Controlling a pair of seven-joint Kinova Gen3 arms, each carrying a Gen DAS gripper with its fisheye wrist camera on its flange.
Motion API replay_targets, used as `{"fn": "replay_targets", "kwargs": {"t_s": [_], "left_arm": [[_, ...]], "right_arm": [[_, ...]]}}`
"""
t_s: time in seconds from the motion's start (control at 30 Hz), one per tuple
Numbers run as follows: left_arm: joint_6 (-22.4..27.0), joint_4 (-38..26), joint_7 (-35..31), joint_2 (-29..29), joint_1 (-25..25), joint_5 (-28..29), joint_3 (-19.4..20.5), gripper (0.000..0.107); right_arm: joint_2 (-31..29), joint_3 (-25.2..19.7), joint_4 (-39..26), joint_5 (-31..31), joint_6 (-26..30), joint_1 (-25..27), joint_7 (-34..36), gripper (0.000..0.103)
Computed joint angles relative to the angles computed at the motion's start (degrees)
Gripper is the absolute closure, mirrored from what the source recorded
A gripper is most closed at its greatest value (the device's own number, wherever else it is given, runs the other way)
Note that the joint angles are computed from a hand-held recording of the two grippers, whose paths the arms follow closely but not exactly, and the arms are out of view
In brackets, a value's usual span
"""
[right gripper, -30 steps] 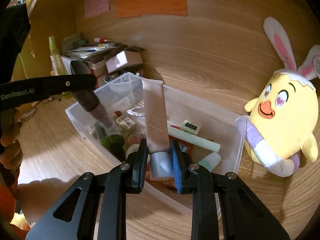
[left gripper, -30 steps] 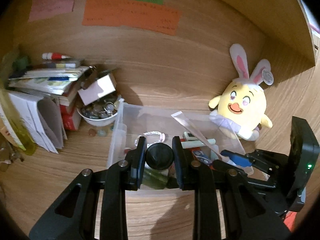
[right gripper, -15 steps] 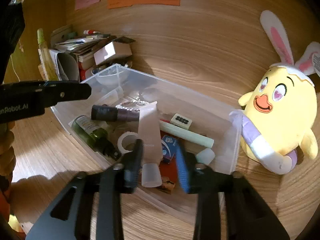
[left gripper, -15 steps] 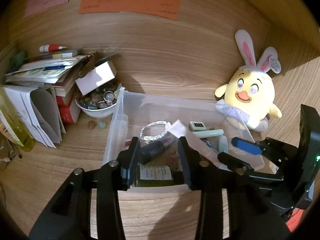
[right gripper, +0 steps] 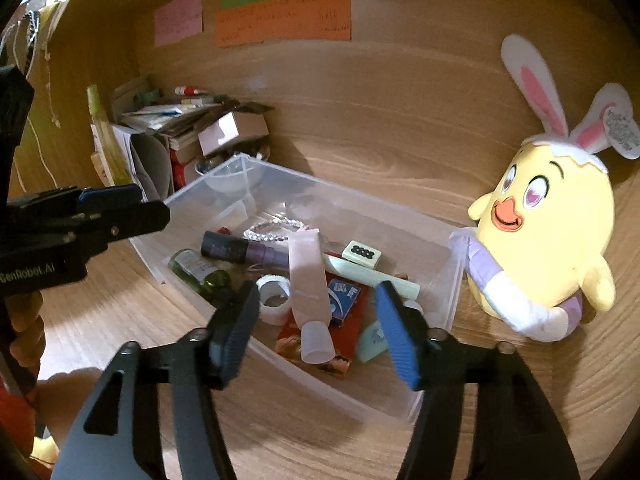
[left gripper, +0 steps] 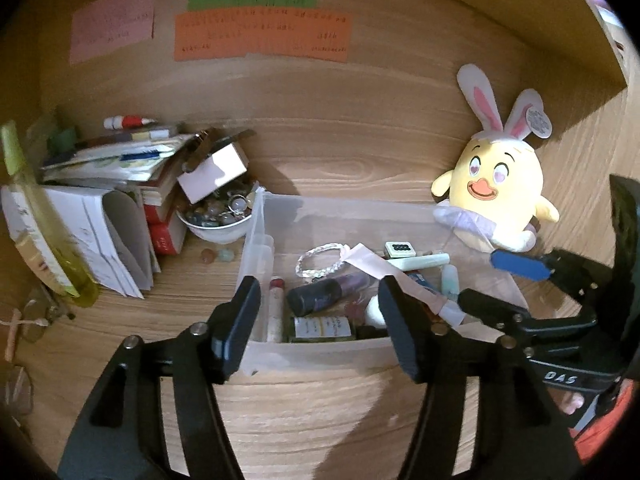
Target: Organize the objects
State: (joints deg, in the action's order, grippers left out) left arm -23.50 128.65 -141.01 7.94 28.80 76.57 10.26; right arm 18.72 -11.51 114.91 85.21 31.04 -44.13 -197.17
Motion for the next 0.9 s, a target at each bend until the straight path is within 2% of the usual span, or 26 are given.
{"fn": "replay_targets", "kwargs": {"t_s": [0.17,0.33,0.43,0.57,0.9], "left_arm": [[-3.9,1.4,-0.1,-0.7,1.8,0.8,1.3,0.034],[-5.7,2.7,2.1,-0.9,2.9,-0.4,2.1,0.025],[-7.8,3.4,3.2,-0.5,4.2,-0.3,2.7,0.02],[-10.7,3.8,3.3,0.2,6.0,0.7,3.4,0.016],[-10.7,5.1,6.5,0.8,7.7,0.1,3.6,0.013]], "right_arm": [[-1.5,-0.9,1.6,1.2,3.4,-1.6,-2.7,0.033],[-3.0,-2.4,3.7,2.7,5.2,-1.8,-6.8,0.031],[-3.7,-3.3,5.0,3.3,6.5,-2.1,-9.2,0.019],[-4.0,-4.5,6.2,3.9,8.6,-2.9,-11.2,0.018],[-4.5,-5.7,8.1,3.6,9.3,-3.8,-15.2,0.018]]}}
